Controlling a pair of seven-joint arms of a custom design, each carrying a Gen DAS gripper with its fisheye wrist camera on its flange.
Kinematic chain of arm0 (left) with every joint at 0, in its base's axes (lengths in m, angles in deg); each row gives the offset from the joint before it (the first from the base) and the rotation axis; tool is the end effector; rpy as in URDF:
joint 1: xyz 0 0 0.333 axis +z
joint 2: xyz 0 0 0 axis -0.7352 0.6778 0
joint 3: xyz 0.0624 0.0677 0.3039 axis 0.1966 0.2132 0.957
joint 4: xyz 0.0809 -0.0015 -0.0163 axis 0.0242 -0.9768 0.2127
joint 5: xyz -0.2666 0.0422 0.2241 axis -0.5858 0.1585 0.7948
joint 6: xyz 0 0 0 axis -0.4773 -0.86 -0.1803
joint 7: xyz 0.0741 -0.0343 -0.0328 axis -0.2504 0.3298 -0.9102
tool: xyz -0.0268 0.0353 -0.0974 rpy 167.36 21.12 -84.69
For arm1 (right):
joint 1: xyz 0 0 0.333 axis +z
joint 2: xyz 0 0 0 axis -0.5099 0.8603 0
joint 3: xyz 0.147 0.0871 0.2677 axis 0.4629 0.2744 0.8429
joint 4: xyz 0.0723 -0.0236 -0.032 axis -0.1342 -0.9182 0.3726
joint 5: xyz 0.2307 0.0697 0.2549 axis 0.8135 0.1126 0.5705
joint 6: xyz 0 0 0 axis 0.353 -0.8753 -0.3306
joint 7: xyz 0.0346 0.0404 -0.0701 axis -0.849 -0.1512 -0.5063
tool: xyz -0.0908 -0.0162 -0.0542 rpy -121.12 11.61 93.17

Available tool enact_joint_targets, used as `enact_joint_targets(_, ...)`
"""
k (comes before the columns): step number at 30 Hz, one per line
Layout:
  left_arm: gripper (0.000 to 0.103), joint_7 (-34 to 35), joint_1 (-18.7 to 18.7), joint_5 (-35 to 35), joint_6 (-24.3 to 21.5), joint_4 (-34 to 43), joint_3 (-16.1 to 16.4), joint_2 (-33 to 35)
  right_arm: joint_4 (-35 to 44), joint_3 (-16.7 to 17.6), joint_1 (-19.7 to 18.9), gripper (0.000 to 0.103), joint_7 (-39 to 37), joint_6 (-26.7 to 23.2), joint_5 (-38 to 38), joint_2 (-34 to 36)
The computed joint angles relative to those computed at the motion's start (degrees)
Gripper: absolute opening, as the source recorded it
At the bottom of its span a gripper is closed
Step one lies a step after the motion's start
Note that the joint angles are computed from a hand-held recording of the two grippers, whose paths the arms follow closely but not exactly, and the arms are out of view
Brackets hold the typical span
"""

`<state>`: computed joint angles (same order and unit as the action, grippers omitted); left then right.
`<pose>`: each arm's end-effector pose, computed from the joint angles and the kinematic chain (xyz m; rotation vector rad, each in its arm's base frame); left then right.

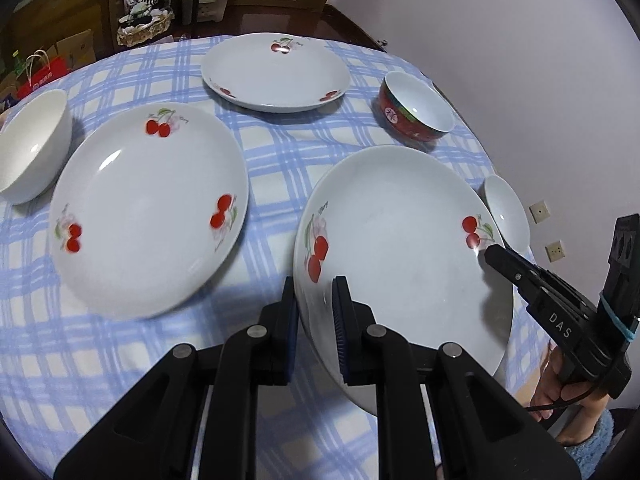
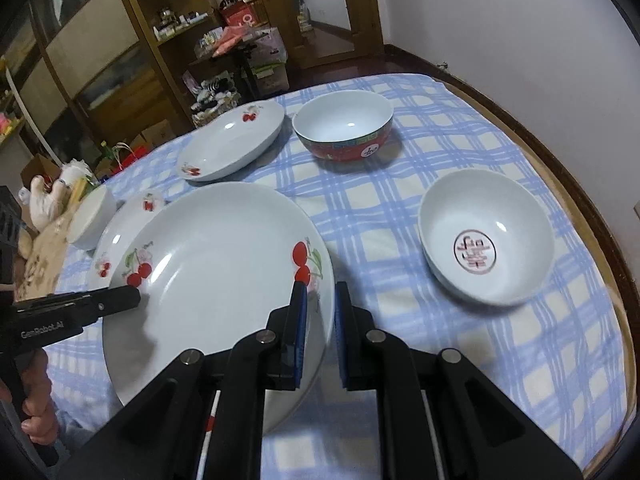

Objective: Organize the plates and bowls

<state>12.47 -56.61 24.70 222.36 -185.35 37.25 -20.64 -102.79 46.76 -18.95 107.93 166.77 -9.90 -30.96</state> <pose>0.4679 -0.1506 0.4251 -2.3160 1.7939 -0.7688 0.5138 0.0998 0.4256 -2.0041 1.5414 -0.2512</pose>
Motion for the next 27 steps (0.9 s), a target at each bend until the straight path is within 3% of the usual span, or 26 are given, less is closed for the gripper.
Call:
enact_joint_targets(11, 0.016, -6.09, -0.48, 2.96, -1.95, -5.76, -0.61, -8.39, -5.94, -1.55, 2.58, 0.014, -2.05, -0.45, 1.81, -6.54)
enact_joint_targets(21, 0.016, -8.14, -2.03, 2.81, -3.80, -7.29, -0.53, -8.82, -8.07, -2.36, 3.39, 0.014, 1.53, -0.02, -2.07, -7.12)
enact_joint_targets(27, 0.016, -1.16, -5.17, -7.68, -3.19, -8.21, 2.63, -7.61, -7.46, -2.13, 2.92, 0.014, 4.54, -1.63, -5.68, -5.19)
